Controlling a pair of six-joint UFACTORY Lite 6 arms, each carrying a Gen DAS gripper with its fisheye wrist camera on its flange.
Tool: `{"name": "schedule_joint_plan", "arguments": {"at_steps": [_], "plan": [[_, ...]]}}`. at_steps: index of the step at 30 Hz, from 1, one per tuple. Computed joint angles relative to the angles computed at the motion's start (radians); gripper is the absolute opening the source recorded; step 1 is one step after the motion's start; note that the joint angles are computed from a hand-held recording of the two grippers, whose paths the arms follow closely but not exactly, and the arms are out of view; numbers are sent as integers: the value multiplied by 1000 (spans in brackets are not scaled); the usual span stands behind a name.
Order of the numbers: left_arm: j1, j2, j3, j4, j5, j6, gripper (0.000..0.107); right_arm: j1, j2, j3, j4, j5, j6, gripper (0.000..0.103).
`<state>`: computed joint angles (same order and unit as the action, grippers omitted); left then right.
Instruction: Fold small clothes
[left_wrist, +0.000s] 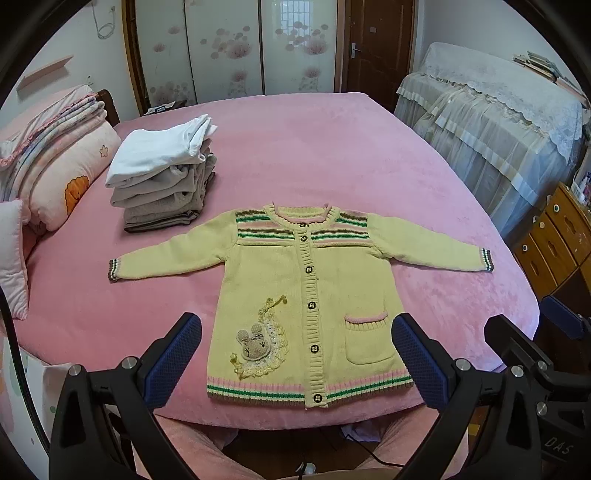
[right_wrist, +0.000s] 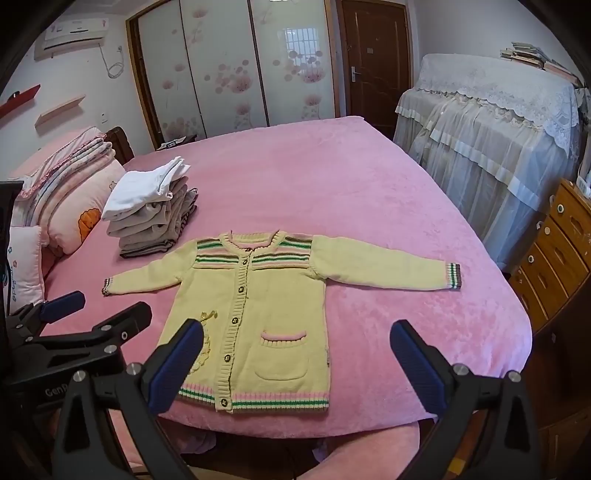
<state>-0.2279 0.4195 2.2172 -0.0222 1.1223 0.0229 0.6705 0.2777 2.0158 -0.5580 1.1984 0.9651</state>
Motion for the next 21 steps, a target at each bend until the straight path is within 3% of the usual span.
{"name": "schedule_joint_plan", "arguments": {"at_steps": [5,21], "plan": [[3,-32,-47,-1,-35,-4,102,-5,-18,-31,1,-17,5,102],[29,-30,-57,-67,-25,18,102,-10,-50,-76,5,-36,10,102]]}}
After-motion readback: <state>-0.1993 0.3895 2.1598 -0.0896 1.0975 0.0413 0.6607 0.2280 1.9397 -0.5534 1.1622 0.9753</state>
